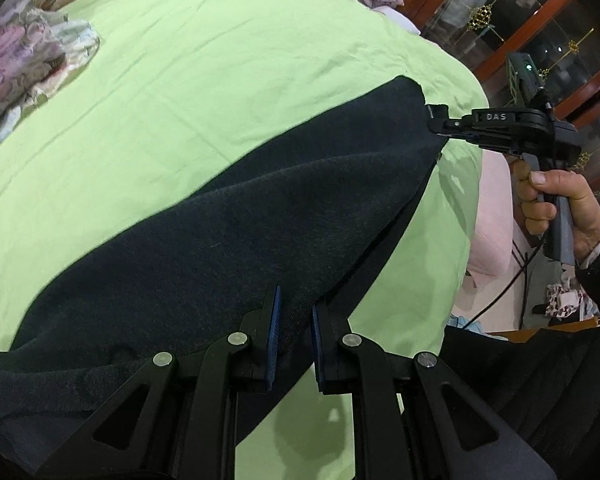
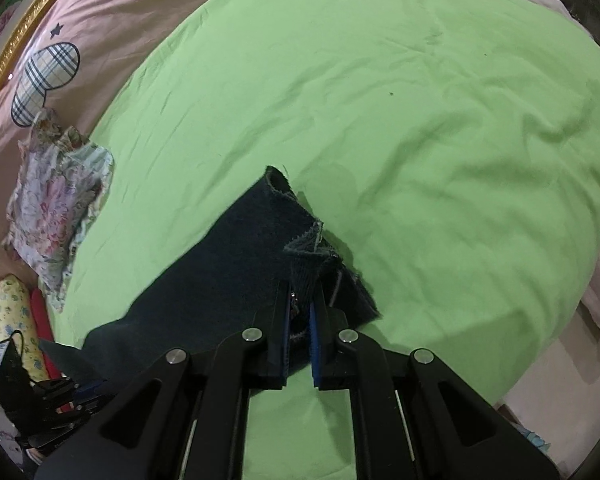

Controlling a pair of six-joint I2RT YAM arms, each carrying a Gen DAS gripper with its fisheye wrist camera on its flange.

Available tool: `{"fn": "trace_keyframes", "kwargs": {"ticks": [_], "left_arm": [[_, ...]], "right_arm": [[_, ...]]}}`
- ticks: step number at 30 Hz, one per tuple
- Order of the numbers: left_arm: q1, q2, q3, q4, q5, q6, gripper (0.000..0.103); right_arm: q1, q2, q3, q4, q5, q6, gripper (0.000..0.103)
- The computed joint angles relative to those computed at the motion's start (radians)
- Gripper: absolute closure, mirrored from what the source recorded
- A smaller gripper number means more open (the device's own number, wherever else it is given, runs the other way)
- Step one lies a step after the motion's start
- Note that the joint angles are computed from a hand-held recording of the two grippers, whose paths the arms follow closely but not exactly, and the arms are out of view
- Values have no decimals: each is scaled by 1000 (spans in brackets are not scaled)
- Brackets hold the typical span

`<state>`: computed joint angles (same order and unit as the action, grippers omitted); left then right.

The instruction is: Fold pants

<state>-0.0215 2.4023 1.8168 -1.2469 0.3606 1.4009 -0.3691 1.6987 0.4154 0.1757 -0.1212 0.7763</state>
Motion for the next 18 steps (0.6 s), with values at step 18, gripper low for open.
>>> {"fn": "trace_keyframes", "kwargs": {"ticks": [18], "left_arm": [[88,49,-17,7,54,-205,50]], "right_arm": [[122,-201,-40,-149,269,17,64]]}}
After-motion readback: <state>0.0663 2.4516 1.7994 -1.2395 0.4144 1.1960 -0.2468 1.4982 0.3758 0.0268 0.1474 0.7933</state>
